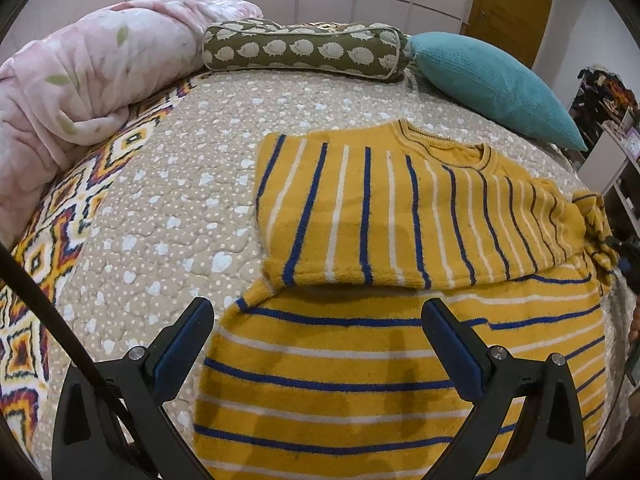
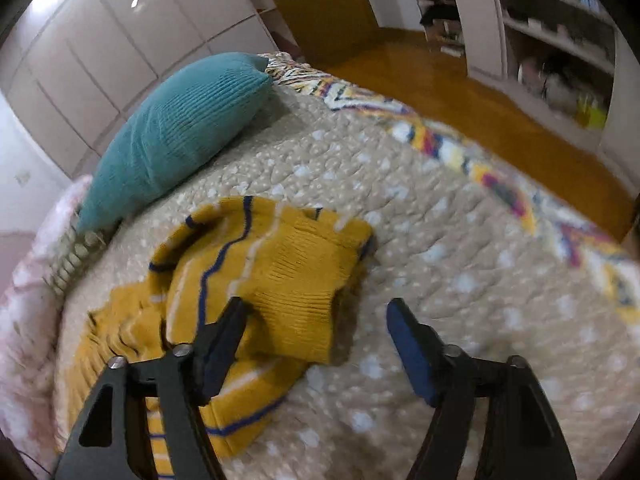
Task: Fold small clothes
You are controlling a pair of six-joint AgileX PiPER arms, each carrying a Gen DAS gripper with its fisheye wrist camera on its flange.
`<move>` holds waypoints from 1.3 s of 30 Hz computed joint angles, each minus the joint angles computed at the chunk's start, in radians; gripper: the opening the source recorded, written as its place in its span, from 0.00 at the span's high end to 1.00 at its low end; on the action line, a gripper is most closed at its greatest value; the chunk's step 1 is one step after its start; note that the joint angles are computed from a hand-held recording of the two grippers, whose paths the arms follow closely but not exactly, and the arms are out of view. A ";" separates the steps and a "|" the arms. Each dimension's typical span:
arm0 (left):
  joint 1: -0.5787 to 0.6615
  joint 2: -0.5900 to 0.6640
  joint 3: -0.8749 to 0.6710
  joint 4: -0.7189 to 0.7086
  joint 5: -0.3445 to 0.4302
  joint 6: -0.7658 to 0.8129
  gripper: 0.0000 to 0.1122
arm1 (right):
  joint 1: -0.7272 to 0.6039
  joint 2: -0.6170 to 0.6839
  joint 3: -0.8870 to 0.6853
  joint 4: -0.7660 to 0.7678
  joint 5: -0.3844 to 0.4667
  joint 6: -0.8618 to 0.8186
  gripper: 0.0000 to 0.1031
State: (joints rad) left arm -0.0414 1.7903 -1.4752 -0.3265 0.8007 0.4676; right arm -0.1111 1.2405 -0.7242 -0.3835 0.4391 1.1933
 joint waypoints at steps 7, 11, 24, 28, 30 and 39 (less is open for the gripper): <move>0.031 0.016 -0.041 -0.020 0.024 -0.004 0.08 | 0.200 -0.156 -0.055 -0.447 0.246 0.310 0.89; 0.047 0.022 -0.061 -0.049 0.042 -0.004 0.08 | 0.354 -0.238 -0.193 -0.583 0.521 0.267 0.89; 0.063 -0.008 -0.087 -0.102 0.068 0.032 0.08 | 0.640 -0.216 -0.637 -0.391 0.506 -0.336 0.90; 0.077 -0.010 -0.093 -0.131 0.081 0.043 0.08 | 0.683 -0.057 -0.770 -0.266 0.489 -0.505 0.90; 0.088 -0.021 -0.081 -0.159 0.080 0.063 0.08 | 0.674 0.041 -0.816 -0.172 0.451 -0.583 0.90; 0.110 -0.019 -0.081 -0.155 0.080 0.117 0.08 | 0.551 0.527 -0.983 0.261 0.327 -0.926 0.90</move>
